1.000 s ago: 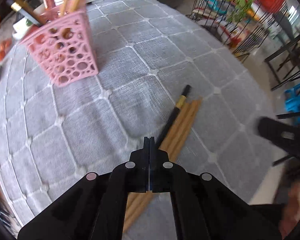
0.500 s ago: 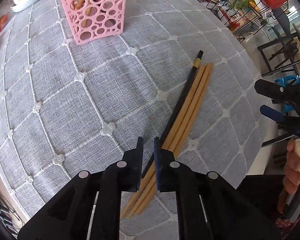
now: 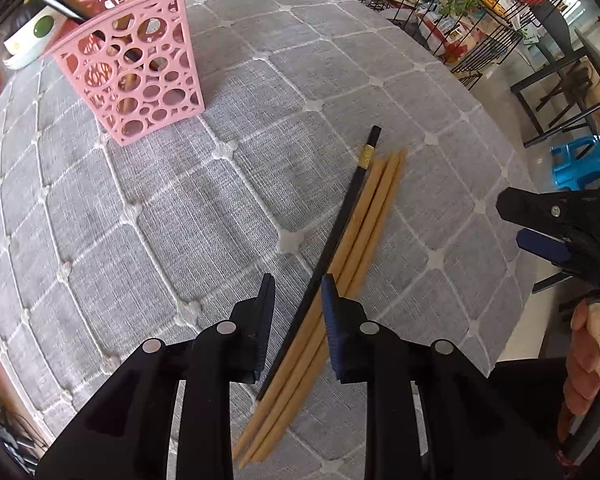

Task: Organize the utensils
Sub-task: 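Grasp the black chopstick with the left tool while the right tool grasps a wooden one, then carry both chopsticks to the pink holder and drop them in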

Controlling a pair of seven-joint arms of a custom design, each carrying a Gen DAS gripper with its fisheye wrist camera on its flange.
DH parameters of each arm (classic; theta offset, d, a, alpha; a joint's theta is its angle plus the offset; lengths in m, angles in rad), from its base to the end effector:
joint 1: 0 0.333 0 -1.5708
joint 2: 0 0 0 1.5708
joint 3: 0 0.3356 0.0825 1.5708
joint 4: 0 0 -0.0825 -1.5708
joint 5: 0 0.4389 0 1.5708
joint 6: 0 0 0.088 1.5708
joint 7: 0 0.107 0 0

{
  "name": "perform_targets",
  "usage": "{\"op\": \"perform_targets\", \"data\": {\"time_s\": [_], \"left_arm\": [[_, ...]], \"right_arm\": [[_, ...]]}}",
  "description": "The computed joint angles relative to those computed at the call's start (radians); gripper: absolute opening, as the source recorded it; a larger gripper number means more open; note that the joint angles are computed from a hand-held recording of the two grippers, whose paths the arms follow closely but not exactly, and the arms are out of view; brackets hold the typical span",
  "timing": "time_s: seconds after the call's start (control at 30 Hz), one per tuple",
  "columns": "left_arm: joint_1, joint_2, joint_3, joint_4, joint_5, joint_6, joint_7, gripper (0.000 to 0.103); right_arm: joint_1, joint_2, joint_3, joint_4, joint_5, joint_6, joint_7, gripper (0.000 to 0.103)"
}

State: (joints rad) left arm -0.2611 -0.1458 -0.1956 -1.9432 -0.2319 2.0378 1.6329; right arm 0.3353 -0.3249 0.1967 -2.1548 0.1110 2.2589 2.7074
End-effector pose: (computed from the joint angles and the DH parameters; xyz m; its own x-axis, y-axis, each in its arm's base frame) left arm 0.5223 -0.2773 0.5752 -0.4390 -0.8799 0.1818 -0.8878 0.3937 -0.2383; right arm 0.4611 0.2864 0.5803 -0.5377 -0.7469 -0.3912 -0.7704 0.6237 -0.1321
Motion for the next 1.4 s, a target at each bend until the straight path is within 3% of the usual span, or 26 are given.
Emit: {"op": "perform_targets", "data": {"time_s": [0.2, 0.3, 0.33, 0.4, 0.63, 0.7, 0.77, 0.9, 1.07, 1.13, 1.17, 1.23, 1.4], "left_arm": [[0.004, 0.024, -0.016, 0.017, 0.048, -0.002, 0.0, 0.023], [-0.011, 0.038, -0.041, 0.027, 0.13, -0.002, 0.005, 0.021], [-0.017, 0.041, -0.048, 0.027, 0.155, 0.005, 0.003, 0.013], [-0.027, 0.045, -0.054, 0.028, 0.167, 0.017, 0.003, 0.008], [-0.038, -0.045, -0.036, -0.07, 0.162, 0.083, -0.001, 0.004], [-0.04, -0.107, -0.014, -0.114, 0.12, 0.105, 0.026, 0.004], [-0.043, -0.158, 0.005, -0.149, 0.097, 0.13, 0.039, 0.004], [-0.038, -0.243, 0.045, -0.215, 0.057, 0.165, 0.053, 0.004], [-0.041, -0.31, 0.089, -0.278, 0.049, 0.184, 0.066, 0.004], [-0.018, -0.311, 0.081, -0.283, 0.026, 0.197, 0.072, 0.004], [-0.022, -0.356, 0.108, -0.307, 0.034, 0.158, 0.091, 0.004], [-0.019, -0.383, 0.126, -0.326, 0.011, 0.175, 0.1, 0.004], [-0.018, -0.469, 0.171, -0.36, -0.048, 0.229, 0.111, 0.004]], "right_arm": [[0.0, -0.006, -0.005, -0.013, 0.016, 0.001, 0.001, 0.096], [-0.006, -0.013, -0.004, -0.019, 0.008, -0.002, 0.008, 0.096], [-0.008, -0.014, -0.003, -0.02, 0.007, -0.002, 0.011, 0.096], [-0.01, -0.01, -0.001, -0.016, 0.004, -0.005, 0.017, 0.096], [-0.008, 0.085, 0.02, 0.081, -0.084, -0.032, 0.063, 0.095], [0.001, 0.127, 0.018, 0.121, -0.114, -0.043, 0.067, 0.087], [0.017, 0.176, 0.005, 0.162, -0.102, -0.054, 0.045, 0.068], [0.042, 0.239, -0.002, 0.221, -0.154, -0.058, 0.096, 0.062], [0.087, 0.326, -0.01, 0.32, -0.263, -0.112, 0.108, 0.023], [0.111, 0.35, -0.013, 0.354, -0.323, -0.158, 0.112, 0.018], [0.121, 0.351, -0.016, 0.351, -0.339, -0.148, 0.109, 0.015], [0.123, 0.317, -0.029, 0.296, -0.286, -0.064, 0.098, 0.008], [0.114, 0.199, -0.02, 0.171, -0.228, 0.112, 0.053, 0.008]]}}
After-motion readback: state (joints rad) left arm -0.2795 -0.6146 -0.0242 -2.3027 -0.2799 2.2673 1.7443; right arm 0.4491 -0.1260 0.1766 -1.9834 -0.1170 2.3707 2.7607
